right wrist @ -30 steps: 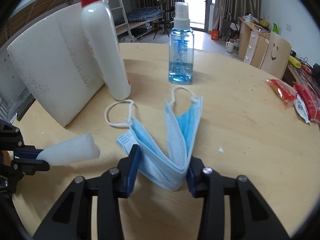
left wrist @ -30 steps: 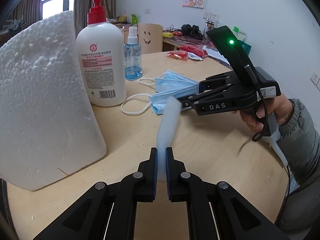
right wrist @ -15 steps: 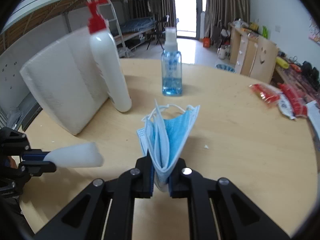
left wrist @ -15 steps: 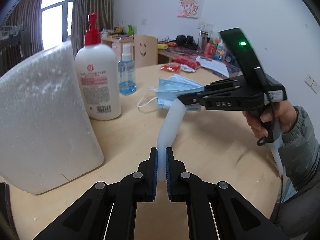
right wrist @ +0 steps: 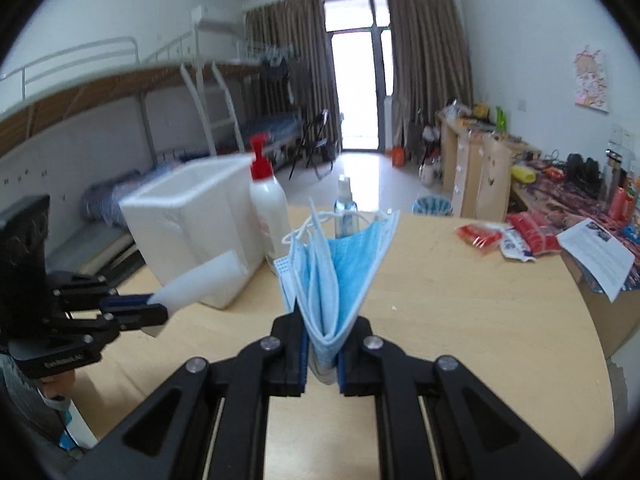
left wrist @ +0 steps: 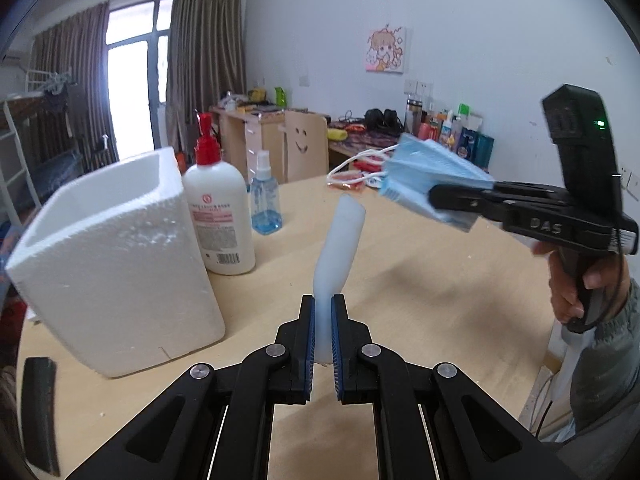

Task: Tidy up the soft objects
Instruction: 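Carry the foam stick and face mask over the white foam box with both tools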

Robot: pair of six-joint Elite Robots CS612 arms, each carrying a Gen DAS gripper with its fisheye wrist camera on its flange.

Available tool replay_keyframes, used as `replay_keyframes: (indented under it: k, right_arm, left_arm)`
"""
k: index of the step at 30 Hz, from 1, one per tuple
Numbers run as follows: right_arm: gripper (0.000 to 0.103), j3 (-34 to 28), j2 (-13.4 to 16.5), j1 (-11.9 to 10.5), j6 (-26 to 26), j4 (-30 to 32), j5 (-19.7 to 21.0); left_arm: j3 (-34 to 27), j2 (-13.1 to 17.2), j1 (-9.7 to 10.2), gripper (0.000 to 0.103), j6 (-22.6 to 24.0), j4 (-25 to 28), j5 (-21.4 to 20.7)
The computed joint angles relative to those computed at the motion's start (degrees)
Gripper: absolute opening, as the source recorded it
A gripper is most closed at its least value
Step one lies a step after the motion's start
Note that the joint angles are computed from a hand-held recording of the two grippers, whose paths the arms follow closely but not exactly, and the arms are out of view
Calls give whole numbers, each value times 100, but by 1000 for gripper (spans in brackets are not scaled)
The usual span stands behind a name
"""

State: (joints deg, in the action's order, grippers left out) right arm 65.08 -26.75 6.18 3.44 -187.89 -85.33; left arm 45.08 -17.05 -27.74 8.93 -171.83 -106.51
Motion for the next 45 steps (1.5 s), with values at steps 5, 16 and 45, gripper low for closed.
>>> replay_keyframes:
  k: [5, 16, 45]
  right_arm:
    - [13, 322, -124, 32, 100, -606, -103]
    - [13, 846, -294, 121, 249, -1752, 8]
    - [14, 751, -138, 416, -69, -2467, -739]
  left_arm:
    - [445, -204, -33, 8, -48, -435, 224]
    - [1028, -505, -59, 8, -270, -1134, 592]
    - [1853, -751, -224, 8, -978, -3157, 3190]
